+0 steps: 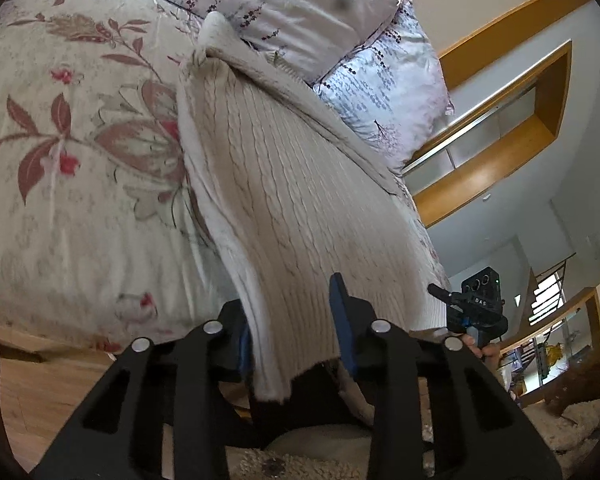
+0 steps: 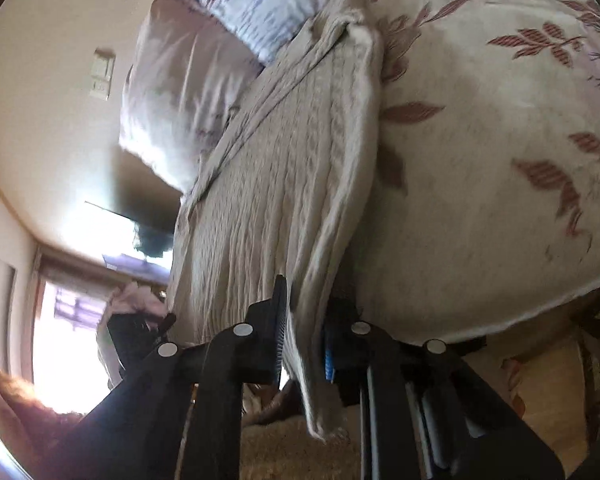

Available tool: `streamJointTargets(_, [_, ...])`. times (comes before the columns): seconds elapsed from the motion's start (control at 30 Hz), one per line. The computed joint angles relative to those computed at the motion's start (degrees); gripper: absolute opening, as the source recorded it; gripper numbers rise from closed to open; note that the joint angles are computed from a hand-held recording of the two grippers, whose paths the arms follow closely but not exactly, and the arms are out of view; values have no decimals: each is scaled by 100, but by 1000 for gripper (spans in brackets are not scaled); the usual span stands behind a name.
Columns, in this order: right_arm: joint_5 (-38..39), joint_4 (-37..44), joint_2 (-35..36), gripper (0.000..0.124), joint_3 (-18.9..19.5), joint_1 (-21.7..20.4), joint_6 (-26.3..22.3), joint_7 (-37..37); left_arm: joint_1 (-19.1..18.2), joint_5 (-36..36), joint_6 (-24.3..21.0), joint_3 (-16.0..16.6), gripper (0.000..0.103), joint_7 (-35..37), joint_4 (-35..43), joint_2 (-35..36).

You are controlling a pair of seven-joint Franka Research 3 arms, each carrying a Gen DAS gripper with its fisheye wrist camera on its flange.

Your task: Fold small clothes

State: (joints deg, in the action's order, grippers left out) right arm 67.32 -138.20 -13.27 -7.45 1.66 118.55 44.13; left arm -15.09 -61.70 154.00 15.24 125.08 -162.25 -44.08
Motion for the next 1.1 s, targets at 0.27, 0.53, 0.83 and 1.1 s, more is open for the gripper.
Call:
streamJointTargets(0.27, [166, -95, -394, 8, 131, 215, 686, -594, -10, 132, 233, -101, 7, -75, 136, 103])
streamJointTargets(0.53, [989, -103, -741, 7, 213, 665, 2444, -1563, -83, 782, 1106, -72, 6, -531, 544, 383])
streamJointTargets(0.83, [1656, 465, -426, 7, 277, 942, 3114, -2206, -519, 1469, 1852, 316, 6, -961, 1280, 1007])
streamJointTargets(1.1, [1675, 1142, 101, 7, 405, 983, 3396, -2177, -636, 2393, 2113, 405, 6, -1423, 2028, 1796])
